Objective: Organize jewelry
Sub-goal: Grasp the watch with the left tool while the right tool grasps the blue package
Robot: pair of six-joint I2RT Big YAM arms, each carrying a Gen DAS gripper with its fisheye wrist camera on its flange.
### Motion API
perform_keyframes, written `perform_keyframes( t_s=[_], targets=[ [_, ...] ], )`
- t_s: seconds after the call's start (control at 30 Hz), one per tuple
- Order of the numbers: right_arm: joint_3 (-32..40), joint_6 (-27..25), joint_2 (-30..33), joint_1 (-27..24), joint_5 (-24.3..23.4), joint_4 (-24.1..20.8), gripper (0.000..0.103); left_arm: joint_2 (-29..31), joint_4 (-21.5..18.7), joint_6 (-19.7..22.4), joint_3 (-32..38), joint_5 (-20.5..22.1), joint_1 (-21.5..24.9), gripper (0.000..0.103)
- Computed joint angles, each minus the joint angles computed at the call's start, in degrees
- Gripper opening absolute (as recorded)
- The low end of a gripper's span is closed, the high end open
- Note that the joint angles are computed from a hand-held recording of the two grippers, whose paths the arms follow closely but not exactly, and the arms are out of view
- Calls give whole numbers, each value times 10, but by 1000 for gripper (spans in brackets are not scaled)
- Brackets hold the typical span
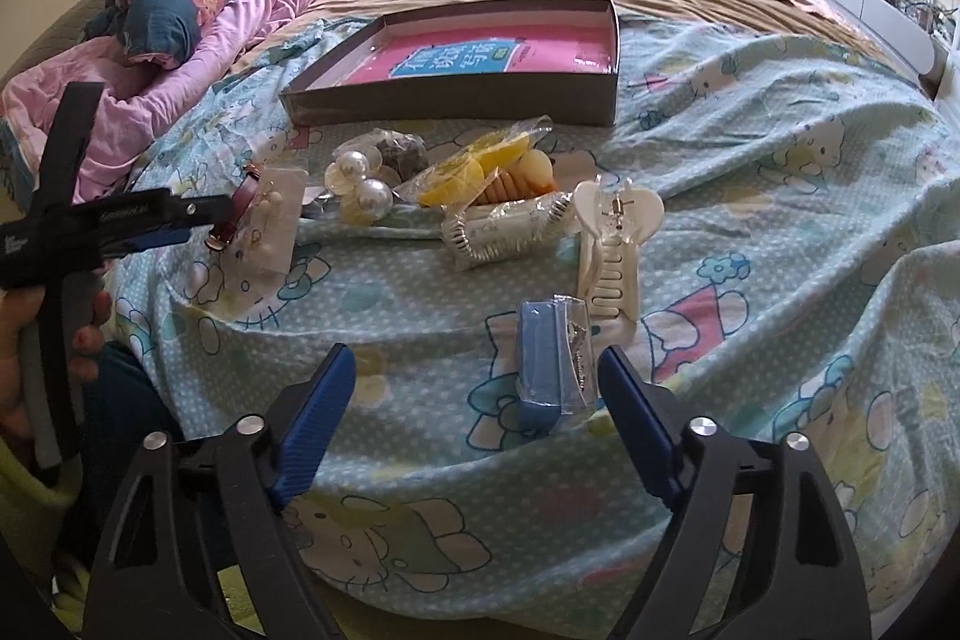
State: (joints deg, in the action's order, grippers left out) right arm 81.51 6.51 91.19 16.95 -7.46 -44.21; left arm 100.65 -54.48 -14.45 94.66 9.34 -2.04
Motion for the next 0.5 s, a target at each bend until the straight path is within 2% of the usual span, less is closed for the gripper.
perform_keyframes(
  t_s=[0.07,0.17,0.37,0.5],
  targets=[
    [0,0,3,0,-2,-1,76,15,-9,0,18,15,3,75],
    [2,2,7,-1,0,-3,72,32,-15,2,39,19,3,66],
    [11,10,20,-9,1,-12,52,55,-19,6,66,35,5,53],
    [12,14,26,-13,0,-15,40,64,-19,17,75,23,-2,46]
  ],
)
